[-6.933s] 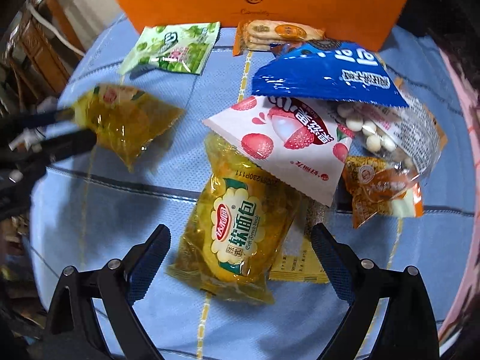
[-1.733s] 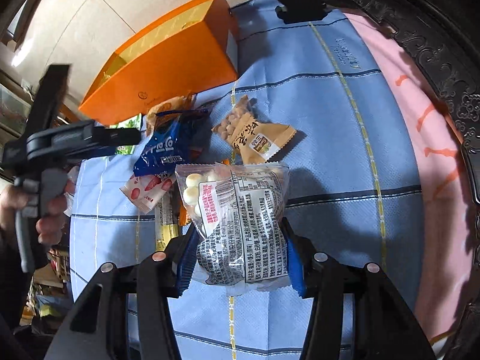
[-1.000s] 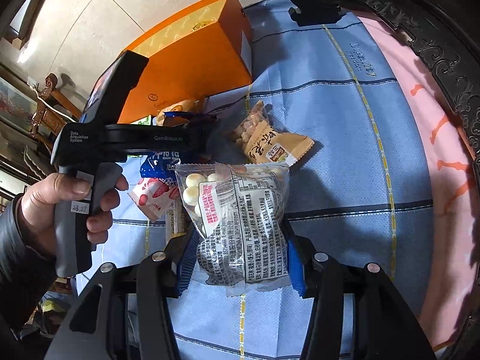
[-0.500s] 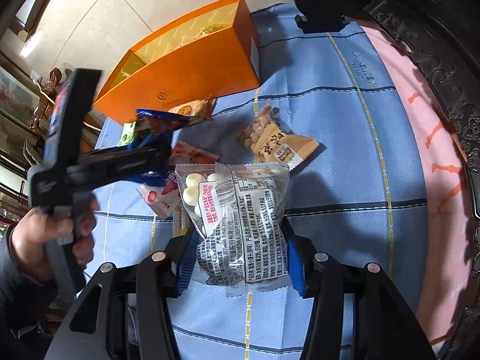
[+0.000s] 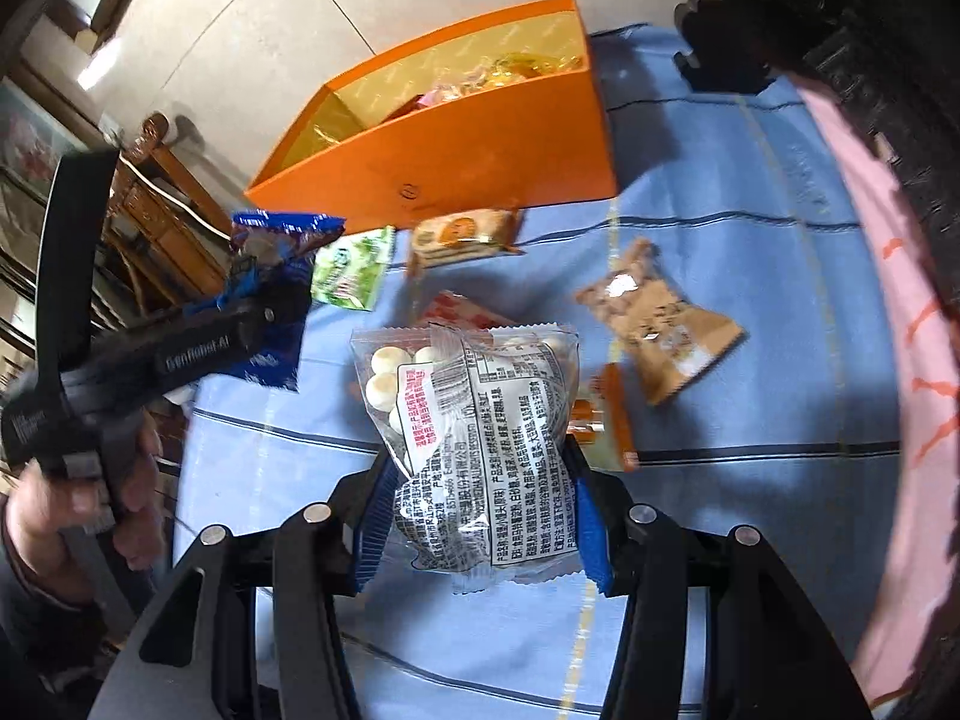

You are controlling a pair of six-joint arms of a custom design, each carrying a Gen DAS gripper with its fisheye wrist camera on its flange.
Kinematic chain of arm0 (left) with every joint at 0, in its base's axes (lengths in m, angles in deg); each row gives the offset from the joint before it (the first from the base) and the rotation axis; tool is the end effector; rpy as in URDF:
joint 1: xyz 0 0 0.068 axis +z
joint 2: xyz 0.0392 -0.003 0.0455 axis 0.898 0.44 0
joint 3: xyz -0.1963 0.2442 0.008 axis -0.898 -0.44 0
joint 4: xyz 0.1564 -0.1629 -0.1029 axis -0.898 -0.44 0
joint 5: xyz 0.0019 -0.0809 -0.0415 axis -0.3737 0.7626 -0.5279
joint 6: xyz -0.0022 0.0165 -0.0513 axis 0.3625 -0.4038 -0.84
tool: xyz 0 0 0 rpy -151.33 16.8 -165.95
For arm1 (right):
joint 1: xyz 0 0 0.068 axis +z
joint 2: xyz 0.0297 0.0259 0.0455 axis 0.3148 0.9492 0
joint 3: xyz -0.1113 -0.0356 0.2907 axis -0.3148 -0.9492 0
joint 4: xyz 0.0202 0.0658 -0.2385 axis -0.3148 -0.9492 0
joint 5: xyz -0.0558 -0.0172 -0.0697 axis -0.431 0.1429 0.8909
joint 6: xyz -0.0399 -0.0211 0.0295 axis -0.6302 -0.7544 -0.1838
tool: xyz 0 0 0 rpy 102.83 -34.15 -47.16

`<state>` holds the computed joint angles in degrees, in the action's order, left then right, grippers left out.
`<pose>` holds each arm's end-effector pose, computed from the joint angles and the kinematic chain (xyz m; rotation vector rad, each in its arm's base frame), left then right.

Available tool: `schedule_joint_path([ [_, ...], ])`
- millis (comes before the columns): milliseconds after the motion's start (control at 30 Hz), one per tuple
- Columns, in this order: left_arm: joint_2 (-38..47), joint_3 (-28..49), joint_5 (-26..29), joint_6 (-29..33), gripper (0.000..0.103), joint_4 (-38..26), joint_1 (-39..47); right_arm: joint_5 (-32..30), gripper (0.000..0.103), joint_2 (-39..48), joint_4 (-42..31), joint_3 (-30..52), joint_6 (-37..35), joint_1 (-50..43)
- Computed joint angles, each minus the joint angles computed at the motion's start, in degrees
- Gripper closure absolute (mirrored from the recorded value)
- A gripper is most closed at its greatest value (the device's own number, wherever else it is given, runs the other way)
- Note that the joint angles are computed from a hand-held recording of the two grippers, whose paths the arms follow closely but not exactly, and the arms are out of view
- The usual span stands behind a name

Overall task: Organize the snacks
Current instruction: 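Carry both bags over the orange box and open both tools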

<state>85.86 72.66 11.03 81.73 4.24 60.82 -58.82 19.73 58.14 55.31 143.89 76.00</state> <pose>0.2340 -0.0142 0.1687 0.3369 2.7191 -0.0243 0.1230 0.1857 0.1302 0.1914 2.7086 0.5656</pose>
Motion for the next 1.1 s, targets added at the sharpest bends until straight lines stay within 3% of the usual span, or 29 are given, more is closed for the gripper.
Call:
schedule_joint_path([
  [233, 1.5, -1.0, 4.6, 10.3, 0.047, -0.7, 14.5, -5.5, 0.051, 6.7, 11.7, -1.7, 3.7, -1.9],
  [367, 3.5, 1.6, 7.2, 15.8, 0.047, -2.7, 22.9, -5.1, 0.051, 5.0, 9.3, 0.1, 2.7, -4.1],
  [467, 4.2, 5.5, 9.4, 16.0, 0.047, -5.6, 25.4, -3.9, 0.051, 1.7, 3.9, 3.3, -0.9, -7.1],
  [733, 5.6, 15.7, 11.7, 14.0, 0.047, -7.4, 22.5, -0.4, 0.051, -1.4, -2.9, 13.8, -10.3, -15.7],
  [1100, 22.5, 40.7, 11.0, 3.9, 0.046, -14.6, 9.5, 1.1, 0.051, 12.2, -9.0, 35.0, -18.0, -22.7],
])
